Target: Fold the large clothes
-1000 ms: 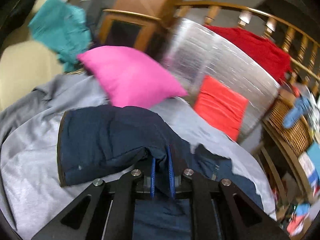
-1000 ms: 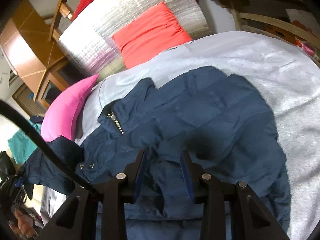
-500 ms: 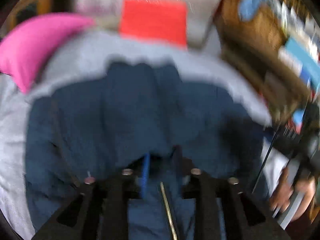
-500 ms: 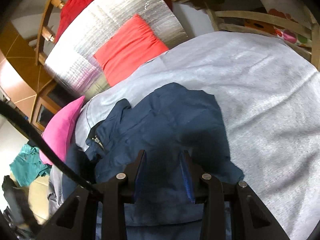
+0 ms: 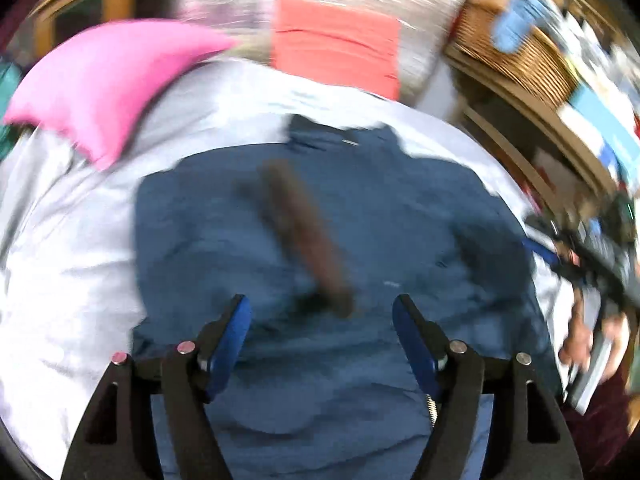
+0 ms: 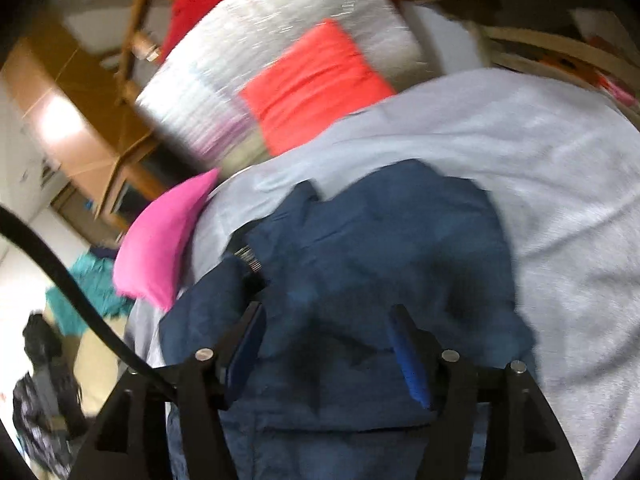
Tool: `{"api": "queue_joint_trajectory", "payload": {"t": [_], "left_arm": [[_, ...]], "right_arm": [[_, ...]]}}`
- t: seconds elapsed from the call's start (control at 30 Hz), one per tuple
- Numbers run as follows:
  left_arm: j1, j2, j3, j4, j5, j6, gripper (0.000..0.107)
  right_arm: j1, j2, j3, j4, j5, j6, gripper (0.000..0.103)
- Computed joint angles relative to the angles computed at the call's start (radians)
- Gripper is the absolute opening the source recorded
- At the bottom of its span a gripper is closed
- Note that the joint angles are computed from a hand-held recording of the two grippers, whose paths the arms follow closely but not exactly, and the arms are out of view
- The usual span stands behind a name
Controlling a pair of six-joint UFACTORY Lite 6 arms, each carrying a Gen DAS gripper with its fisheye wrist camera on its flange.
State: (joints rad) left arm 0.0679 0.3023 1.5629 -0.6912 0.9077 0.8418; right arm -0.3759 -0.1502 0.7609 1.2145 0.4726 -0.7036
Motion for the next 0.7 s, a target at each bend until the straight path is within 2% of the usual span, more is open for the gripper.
{"api": "queue_joint_trajectory", "payload": {"t": [0.17,0.23,0.33,0.4,0.5,0.6,0.7], "left_arm": [[0.100,0.142,0.136,-0.067,0.108,-0.105,0.074],[0.110,0.165,0.146,-0.123,0.141,-0.102,0.074],[0.061,0.160,0.141,-0.171,0.138,-0.089,0.074],[0.029,0.177,0.168,-0.167,0.133,-0.088,0.074],[-0.024,0.220,0.213,-0.170,0.113,-0.121,0.074],[-0.051,0.293,0.292,-0.181,0.143,-0.168,0.074],[-0.101,0.280,0.295,-0.204,0.114,-0.176,0.074]], "right_arm": [[0.266,0.038,0.058,-0.154,-0.123,0.090,0.077],[0.345,0.073,0.085,-0.250,-0.157,0.177,0.077],[0.415,0.124,0.115,-0.403,-0.197,0.343,0.078],[0.421,0.134,0.113,-0.451,-0.200,0.397,0.078],[0.388,0.129,0.092,-0.403,-0.193,0.340,0.078],[0.338,0.100,0.065,-0.393,-0.176,0.309,0.078],[0.280,0.076,0.047,-0.392,-0.149,0.282,0.078]]}}
